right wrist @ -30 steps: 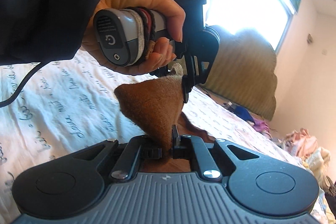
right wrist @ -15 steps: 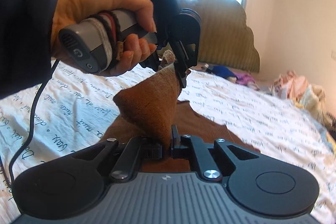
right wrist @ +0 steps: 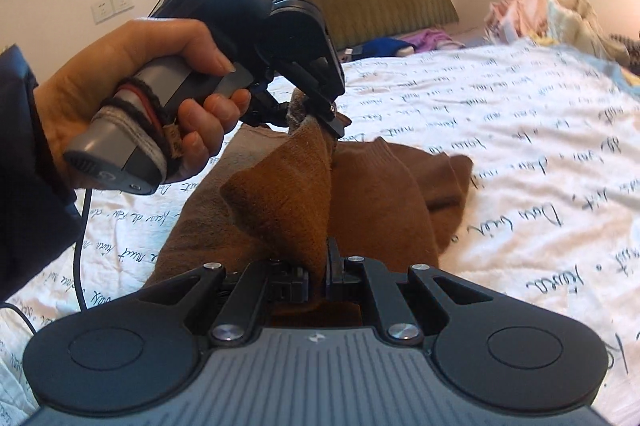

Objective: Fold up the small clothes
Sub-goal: 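Lift the sweater edge with both grippers and fold it over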

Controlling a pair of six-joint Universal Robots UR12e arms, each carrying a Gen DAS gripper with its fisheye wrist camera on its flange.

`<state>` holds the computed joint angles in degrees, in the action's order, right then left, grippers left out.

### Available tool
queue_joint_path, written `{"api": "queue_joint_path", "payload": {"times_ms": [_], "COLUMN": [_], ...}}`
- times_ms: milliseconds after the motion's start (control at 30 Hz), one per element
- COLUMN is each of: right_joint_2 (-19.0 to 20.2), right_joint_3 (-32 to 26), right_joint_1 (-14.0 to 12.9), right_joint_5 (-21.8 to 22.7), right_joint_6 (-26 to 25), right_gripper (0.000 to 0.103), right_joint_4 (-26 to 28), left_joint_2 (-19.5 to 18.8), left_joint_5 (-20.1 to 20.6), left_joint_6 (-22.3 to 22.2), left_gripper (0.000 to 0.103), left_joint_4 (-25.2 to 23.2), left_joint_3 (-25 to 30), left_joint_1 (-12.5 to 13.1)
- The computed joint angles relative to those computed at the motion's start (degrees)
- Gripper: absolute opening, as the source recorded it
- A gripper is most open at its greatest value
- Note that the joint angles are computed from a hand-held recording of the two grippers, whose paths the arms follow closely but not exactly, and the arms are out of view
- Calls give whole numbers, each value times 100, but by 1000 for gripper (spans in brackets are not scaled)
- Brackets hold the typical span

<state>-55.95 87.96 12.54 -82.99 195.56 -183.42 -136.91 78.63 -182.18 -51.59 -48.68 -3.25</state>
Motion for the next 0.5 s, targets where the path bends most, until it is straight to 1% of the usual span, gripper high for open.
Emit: {"api": "queue_joint_path", "payload": {"times_ms": [233,367,500], "right_joint_2": [6,9,10], "right_joint_3": [40,62,71], "right_joint_1": [-148,-231,-243], "right_joint_5": [265,512,554], "right_joint_6": [416,686,688], "right_gripper": [7,7,7], "right_joint_4": [53,80,84], "left_joint_2": [-106,-133,-144], "left_joint_5": [216,264,324], "left_joint_6": [126,134,201], "left_gripper": [15,15,14], "left_joint_4": [39,42,82], "left_joint_3": [110,124,124], "left_joint_1": [-117,-150,-184]}}
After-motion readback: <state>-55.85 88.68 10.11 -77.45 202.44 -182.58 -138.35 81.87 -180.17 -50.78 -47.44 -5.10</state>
